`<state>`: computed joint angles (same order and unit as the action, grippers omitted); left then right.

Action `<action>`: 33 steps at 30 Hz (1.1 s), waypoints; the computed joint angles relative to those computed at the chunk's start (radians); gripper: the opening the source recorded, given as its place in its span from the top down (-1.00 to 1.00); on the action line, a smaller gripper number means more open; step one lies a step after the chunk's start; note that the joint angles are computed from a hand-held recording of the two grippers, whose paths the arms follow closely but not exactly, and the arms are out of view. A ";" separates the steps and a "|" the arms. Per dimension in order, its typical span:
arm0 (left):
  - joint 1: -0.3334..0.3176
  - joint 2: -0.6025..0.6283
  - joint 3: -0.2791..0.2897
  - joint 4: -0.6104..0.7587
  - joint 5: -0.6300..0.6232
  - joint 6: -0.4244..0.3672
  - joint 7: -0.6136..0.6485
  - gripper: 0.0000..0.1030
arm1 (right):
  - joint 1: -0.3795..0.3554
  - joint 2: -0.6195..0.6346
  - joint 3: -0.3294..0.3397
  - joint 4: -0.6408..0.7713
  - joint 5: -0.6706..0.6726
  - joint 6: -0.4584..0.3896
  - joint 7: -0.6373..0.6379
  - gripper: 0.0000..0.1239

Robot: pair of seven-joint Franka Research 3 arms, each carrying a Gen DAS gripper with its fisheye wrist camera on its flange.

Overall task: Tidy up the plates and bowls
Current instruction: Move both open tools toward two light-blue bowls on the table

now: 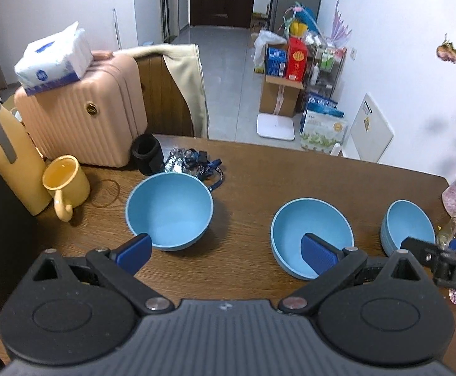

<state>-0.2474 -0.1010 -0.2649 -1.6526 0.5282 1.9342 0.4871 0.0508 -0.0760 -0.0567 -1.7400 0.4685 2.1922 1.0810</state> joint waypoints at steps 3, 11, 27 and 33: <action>0.002 0.044 0.008 0.026 -0.018 0.003 0.008 -1.00 | -0.001 0.032 0.002 0.017 -0.016 -0.010 0.018 -0.65; -0.002 0.144 0.033 0.077 -0.060 0.016 0.033 -1.00 | -0.010 0.131 0.008 0.073 -0.056 -0.023 0.093 -0.58; -0.003 0.298 0.070 0.154 -0.133 0.046 0.102 -0.99 | -0.015 0.300 0.031 0.182 -0.065 -0.082 0.135 -0.47; 0.001 0.335 0.078 0.162 -0.157 0.064 0.124 -0.98 | -0.020 0.340 0.035 0.202 -0.061 -0.085 0.142 -0.33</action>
<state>-0.2460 0.2335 -0.1871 -1.4910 0.3708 1.9980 0.6113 0.0307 0.2638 -0.0219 -1.5380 0.4076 2.1069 1.2233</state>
